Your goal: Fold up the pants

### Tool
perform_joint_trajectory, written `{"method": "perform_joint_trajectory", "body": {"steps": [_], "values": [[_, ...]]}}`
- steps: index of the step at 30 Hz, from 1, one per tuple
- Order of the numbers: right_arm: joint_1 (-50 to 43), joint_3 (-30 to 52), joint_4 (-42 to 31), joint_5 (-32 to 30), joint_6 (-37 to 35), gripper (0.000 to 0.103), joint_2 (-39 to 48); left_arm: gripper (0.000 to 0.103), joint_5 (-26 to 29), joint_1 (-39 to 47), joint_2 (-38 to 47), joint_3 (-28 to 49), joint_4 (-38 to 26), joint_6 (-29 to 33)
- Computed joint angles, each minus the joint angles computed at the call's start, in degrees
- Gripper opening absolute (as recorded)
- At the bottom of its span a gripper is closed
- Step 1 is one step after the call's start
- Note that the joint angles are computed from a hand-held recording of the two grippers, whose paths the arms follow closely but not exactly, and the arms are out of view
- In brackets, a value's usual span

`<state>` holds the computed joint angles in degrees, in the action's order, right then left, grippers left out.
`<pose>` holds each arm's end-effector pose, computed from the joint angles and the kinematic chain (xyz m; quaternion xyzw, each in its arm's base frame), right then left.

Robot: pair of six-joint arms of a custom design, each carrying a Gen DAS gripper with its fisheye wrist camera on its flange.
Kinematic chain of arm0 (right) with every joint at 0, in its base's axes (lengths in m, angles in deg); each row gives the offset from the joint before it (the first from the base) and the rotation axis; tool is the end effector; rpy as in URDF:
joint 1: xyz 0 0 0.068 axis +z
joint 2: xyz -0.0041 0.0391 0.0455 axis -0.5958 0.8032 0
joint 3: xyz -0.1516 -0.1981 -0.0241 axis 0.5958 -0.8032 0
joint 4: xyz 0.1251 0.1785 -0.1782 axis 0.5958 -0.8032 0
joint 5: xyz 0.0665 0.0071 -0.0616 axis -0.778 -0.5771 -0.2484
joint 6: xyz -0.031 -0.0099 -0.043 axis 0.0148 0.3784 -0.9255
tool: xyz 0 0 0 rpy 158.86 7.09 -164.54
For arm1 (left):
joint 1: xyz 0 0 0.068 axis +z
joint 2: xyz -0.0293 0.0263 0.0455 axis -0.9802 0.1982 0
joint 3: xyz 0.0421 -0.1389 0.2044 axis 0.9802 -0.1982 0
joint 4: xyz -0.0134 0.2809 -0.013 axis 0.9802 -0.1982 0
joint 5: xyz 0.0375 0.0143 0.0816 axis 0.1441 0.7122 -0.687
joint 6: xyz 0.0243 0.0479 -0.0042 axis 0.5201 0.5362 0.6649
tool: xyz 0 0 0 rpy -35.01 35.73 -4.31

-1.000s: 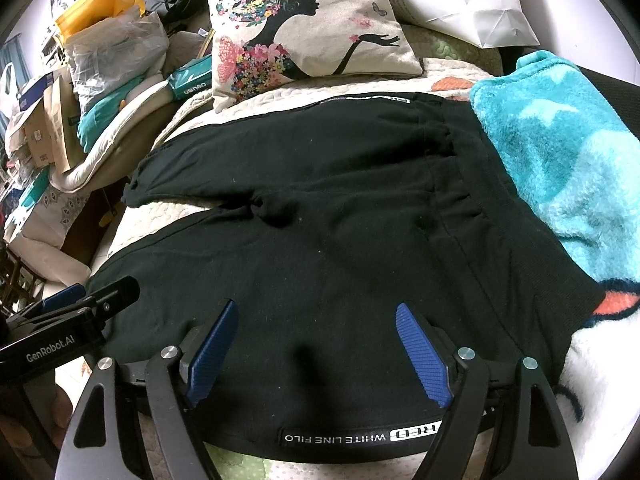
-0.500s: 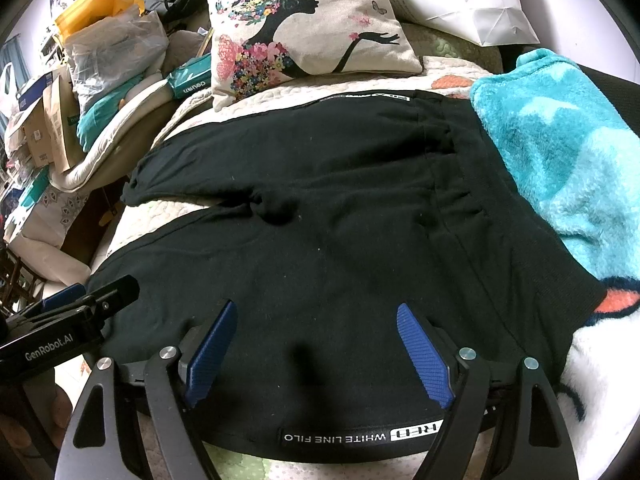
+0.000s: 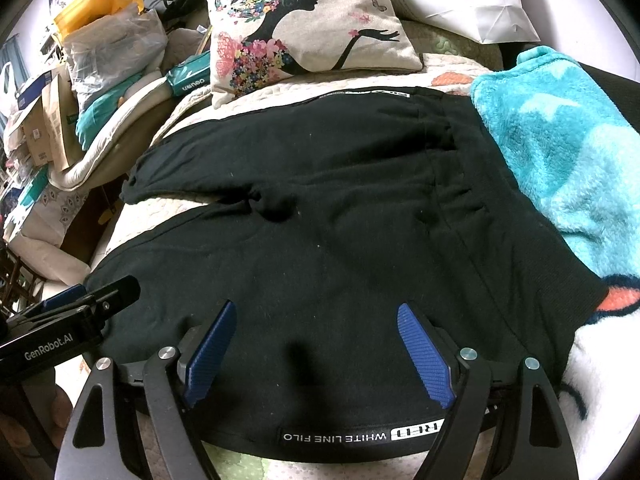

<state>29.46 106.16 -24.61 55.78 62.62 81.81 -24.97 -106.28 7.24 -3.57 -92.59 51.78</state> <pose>0.1214 0.2183 0.1716 0.1911 0.9178 0.0289 0.3468 0.2166 -0.1129 0.1768 0.1454 0.9472 -0.0828 0.2736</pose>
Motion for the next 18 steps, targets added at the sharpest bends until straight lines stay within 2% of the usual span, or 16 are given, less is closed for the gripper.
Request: {"method": "perform_joint_trajectory", "body": {"steps": [10,14,18], "values": [[-0.3,-0.5,0.3,-0.6,-0.3,0.087,-0.4,0.103,0.4,0.0,4.7,1.7,-1.3,-0.4],[-0.3,-0.5,0.4,-0.5,-0.3,0.087,-0.4,0.103,2.9,1.0,8.3,2.9,-2.6,-0.7],[-0.3,-0.4,0.4,-0.5,-0.3,0.088,-0.3,0.103,1.4,0.2,8.2,2.0,-1.8,-0.6]]}}
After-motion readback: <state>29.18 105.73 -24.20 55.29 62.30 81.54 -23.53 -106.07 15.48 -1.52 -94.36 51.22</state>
